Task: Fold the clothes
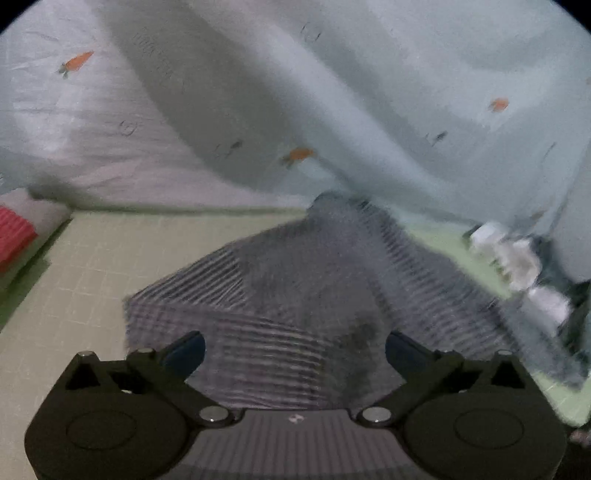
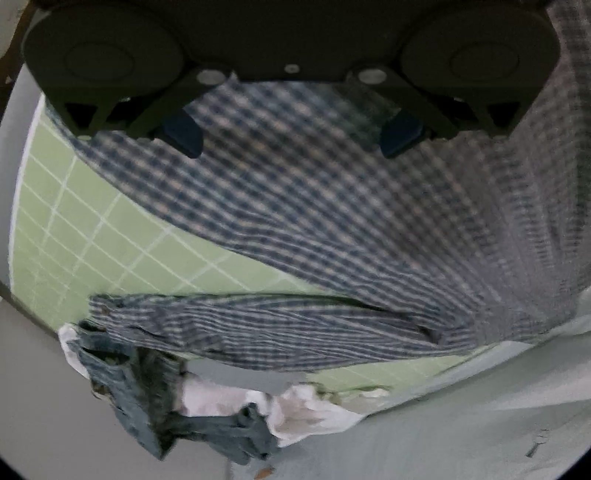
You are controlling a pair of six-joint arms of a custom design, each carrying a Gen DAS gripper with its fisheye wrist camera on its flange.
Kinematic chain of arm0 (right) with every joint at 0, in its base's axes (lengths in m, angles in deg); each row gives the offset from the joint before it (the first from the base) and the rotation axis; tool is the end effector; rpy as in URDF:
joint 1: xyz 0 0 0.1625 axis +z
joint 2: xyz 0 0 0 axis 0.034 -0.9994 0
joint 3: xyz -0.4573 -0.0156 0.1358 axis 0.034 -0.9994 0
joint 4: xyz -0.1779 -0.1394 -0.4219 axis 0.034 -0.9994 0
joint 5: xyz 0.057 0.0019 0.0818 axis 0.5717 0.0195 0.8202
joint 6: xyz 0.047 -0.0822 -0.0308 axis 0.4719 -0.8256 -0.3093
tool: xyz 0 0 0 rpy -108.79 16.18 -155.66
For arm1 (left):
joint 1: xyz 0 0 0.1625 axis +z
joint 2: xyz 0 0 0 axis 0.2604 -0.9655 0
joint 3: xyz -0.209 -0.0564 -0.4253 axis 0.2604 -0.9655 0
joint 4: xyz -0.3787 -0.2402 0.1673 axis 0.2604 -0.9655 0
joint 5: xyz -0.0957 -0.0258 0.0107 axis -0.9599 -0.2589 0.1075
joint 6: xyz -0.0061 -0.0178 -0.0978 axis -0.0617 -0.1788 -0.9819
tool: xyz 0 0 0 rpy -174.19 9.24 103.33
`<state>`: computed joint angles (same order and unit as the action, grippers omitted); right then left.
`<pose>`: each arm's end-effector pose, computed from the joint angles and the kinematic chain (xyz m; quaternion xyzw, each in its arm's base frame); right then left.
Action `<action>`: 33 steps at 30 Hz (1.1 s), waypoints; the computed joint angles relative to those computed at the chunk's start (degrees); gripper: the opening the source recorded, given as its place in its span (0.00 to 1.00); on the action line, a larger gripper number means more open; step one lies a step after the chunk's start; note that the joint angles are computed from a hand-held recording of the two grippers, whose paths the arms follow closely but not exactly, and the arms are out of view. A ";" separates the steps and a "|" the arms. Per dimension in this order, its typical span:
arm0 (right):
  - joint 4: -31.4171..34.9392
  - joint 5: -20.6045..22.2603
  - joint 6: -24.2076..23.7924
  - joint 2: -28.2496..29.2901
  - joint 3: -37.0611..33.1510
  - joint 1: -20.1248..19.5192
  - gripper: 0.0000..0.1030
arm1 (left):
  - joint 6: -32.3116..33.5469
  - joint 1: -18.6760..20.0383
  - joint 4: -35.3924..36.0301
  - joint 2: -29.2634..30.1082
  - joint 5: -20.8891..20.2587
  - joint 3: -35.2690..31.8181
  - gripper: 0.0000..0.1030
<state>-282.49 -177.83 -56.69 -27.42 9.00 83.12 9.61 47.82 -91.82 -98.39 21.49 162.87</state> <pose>-0.0124 -0.7447 0.2187 -0.2230 -0.7534 0.4300 0.4448 -0.2256 -0.8450 0.1078 0.2402 0.8953 -0.3081 0.2140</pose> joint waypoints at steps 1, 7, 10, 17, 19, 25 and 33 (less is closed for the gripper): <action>-0.71 0.43 -1.55 0.55 -0.50 0.49 1.00 | -0.88 0.10 0.91 0.33 2.32 -0.41 1.00; 1.08 9.15 -8.91 4.70 -5.59 3.90 1.00 | -10.40 1.36 9.52 2.15 14.14 -4.35 1.00; 7.45 16.30 -6.78 5.98 -7.87 4.87 1.00 | -13.58 2.12 11.09 1.35 15.28 -3.88 1.00; 15.27 24.85 -11.96 9.80 -11.55 6.46 0.84 | -16.02 2.52 12.48 -0.07 16.59 -2.64 1.00; 17.72 26.46 -12.11 10.19 -12.01 6.61 0.80 | -16.26 2.45 12.55 -0.03 17.21 -2.63 1.00; 27.00 26.75 -9.70 10.38 -13.75 5.91 0.68 | -15.96 2.35 12.75 0.25 17.17 -2.97 1.00; 27.08 29.84 -14.34 9.19 -11.76 5.79 0.19 | -13.55 1.77 10.96 -0.23 16.63 -1.58 1.00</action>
<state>-255.41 -147.98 -71.03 -18.23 -2.76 88.91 -3.93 49.59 -80.86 -98.62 38.13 161.29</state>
